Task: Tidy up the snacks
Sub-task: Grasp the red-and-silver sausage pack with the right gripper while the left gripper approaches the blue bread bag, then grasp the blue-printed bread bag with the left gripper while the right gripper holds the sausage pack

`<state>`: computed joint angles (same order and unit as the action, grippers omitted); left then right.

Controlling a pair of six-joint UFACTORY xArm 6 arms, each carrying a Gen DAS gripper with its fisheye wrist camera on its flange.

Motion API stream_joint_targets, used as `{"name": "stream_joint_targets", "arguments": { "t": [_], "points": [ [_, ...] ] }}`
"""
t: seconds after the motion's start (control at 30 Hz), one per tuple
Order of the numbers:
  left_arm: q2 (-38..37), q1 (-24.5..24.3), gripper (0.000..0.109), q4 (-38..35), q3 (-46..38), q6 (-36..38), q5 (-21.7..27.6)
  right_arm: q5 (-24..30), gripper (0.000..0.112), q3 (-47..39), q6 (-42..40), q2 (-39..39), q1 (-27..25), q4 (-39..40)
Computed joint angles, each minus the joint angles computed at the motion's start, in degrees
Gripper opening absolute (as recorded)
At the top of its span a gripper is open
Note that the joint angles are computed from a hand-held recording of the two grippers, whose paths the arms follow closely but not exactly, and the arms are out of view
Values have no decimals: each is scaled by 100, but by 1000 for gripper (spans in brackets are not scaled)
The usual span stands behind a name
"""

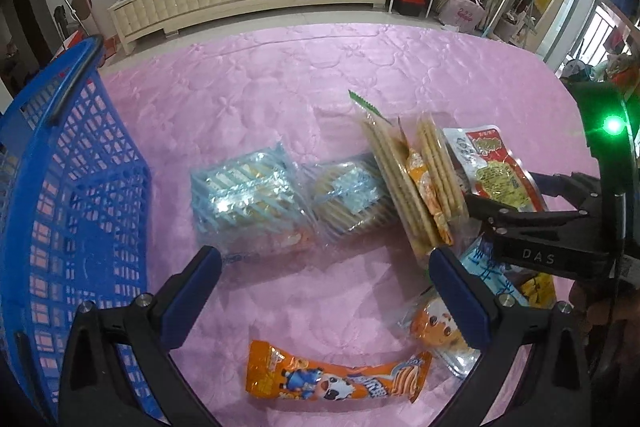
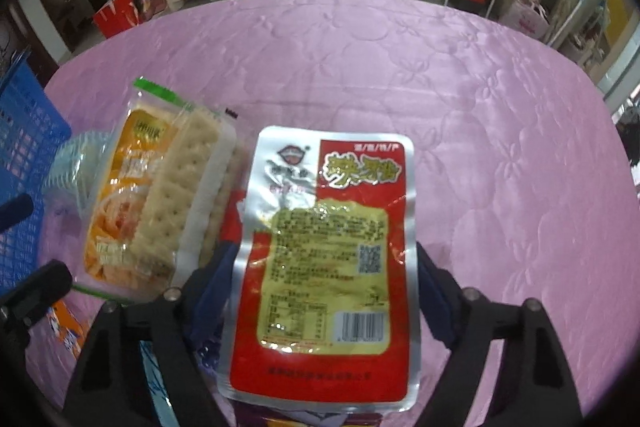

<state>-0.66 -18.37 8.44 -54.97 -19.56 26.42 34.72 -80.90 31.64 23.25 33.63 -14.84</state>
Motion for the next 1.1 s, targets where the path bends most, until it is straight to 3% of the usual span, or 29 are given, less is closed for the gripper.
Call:
{"name": "stream_joint_targets", "arguments": {
  "t": [0.23,0.37,0.5,0.63,0.87,1.1],
  "points": [
    [-304,-95,103,49,164,-91,184,-508,64,748,-335,-536,-108,246],
    [-384,-242,103,-411,141,99,360,-726,44,1069,-465,-770,-167,376],
    [-468,-342,103,-778,157,11,621,-860,44,1216,-1043,-829,-238,1209],
    [-524,-447,103,-1035,175,-21,871,-897,44,1395,-999,-974,-181,955],
    [-274,-718,103,-726,-146,-379,1131,-899,44,1385,-918,-1011,-193,834],
    [270,-800,103,-185,-661,-848,1412,-1201,44,1943,-951,-1441,-255,846]
  ]
}}
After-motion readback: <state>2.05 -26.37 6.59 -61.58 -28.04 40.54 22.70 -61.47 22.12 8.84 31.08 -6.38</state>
